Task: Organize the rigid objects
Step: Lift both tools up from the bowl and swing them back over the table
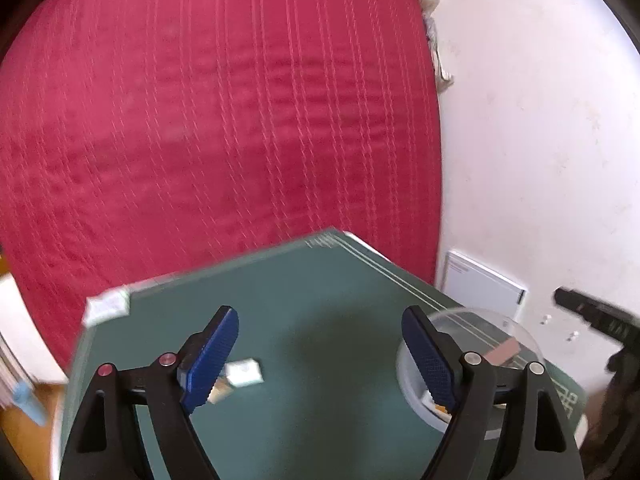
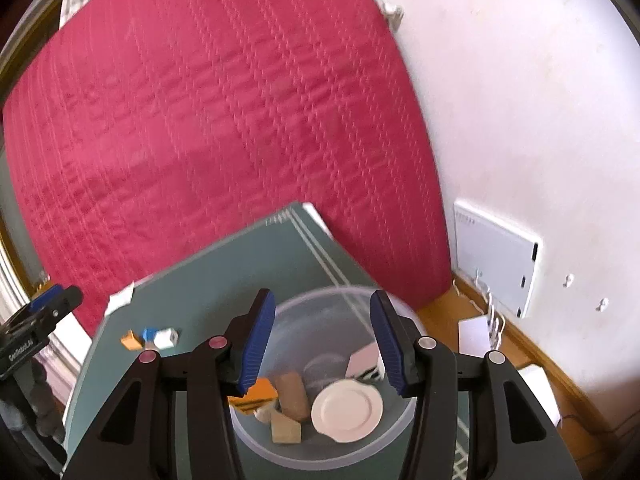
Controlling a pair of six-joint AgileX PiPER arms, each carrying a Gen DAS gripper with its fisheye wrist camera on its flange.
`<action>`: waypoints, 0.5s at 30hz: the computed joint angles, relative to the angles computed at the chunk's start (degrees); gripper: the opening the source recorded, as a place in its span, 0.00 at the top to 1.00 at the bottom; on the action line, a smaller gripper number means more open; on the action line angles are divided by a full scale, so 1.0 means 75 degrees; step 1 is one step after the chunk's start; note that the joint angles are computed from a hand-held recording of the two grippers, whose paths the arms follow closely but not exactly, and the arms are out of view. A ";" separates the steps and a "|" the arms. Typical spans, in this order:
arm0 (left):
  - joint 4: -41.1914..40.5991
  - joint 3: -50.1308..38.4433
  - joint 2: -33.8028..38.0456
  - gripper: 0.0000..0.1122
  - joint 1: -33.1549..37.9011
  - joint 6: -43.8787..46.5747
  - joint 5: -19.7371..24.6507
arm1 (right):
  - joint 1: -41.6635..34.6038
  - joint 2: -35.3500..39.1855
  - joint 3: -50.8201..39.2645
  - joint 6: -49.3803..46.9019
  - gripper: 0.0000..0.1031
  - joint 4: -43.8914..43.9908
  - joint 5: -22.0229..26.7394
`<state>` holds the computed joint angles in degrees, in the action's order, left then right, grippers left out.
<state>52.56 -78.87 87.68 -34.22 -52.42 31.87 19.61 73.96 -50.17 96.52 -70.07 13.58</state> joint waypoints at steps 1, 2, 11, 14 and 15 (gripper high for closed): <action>0.0179 0.0021 -0.0145 0.23 -0.0046 0.0045 0.0109 | 0.0007 -0.0178 -0.0020 -0.0199 0.50 0.0174 0.0100; 0.0319 0.0044 -0.0257 0.23 -0.0069 0.0084 0.0179 | 0.0019 -0.0280 -0.0039 -0.0353 0.50 0.0303 0.0156; 0.1509 0.0152 -0.1600 0.20 -0.0715 0.0323 0.0827 | 0.0393 -0.1829 -0.0633 -0.1687 0.49 0.1307 0.1097; 0.1831 0.0221 -0.1945 0.16 -0.0869 0.0469 0.0825 | 0.1043 -0.2263 -0.0966 -0.1282 0.43 0.0532 0.2011; 0.1979 0.0277 -0.2058 0.15 -0.0893 0.0503 0.0824 | 0.1268 -0.2359 -0.1072 -0.1171 0.42 0.0266 0.2295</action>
